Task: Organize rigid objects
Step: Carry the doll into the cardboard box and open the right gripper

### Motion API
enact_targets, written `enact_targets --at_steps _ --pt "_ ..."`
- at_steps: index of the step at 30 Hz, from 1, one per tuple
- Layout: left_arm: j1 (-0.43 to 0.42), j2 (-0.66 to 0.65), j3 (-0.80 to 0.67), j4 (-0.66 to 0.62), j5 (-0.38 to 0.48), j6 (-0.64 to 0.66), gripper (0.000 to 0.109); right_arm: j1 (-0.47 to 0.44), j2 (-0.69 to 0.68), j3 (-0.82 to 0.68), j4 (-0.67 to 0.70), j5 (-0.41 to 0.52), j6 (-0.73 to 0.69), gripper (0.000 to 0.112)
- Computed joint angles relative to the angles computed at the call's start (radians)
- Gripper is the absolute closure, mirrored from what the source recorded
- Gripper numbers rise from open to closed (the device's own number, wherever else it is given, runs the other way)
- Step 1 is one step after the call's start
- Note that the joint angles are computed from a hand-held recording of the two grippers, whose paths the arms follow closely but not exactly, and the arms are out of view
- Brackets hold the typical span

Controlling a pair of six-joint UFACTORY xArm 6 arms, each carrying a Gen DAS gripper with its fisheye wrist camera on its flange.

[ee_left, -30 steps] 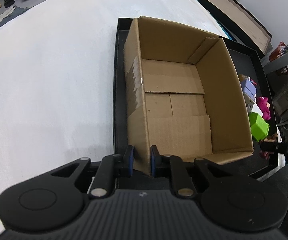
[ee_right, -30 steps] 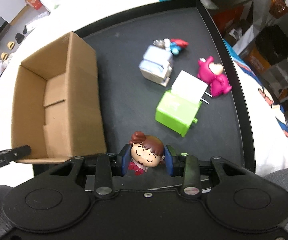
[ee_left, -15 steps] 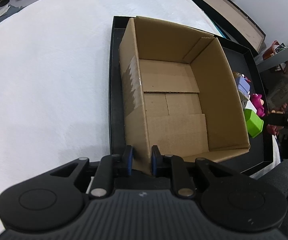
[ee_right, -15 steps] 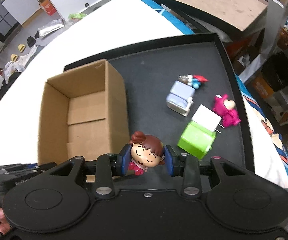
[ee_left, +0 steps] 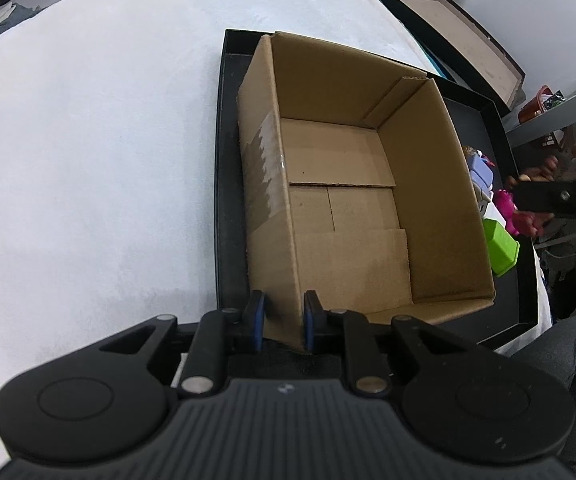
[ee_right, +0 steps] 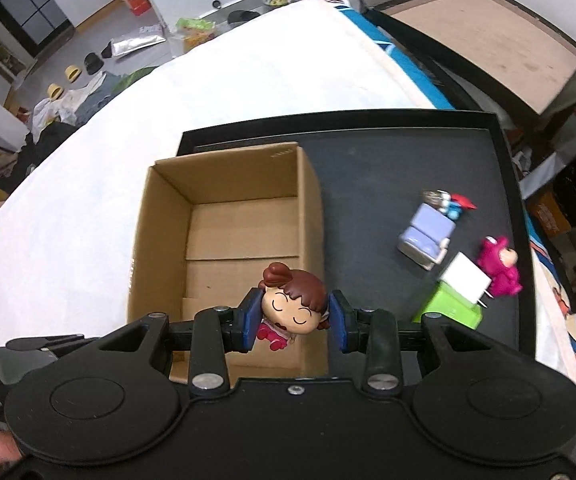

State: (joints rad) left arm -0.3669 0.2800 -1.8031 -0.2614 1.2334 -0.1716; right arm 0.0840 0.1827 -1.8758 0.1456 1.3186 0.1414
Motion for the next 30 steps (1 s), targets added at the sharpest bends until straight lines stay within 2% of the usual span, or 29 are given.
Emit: enact_targets --at_steps 10,25,30 --pt "0.015 0.005 -0.01 -0.016 0.01 0.006 0.09 0.051 0.111 -0.124 -0.004 0.013 -0.008 0.077" --pt "0.03 0.03 -0.034 -0.051 0.023 -0.006 0.09 0.105 0.347 -0.427 -0.021 0.075 -0.015 0.076" --pt "0.024 0.025 -0.028 -0.037 0.01 -0.012 0.09 0.104 0.383 -0.461 0.018 0.062 -0.013 0.076"
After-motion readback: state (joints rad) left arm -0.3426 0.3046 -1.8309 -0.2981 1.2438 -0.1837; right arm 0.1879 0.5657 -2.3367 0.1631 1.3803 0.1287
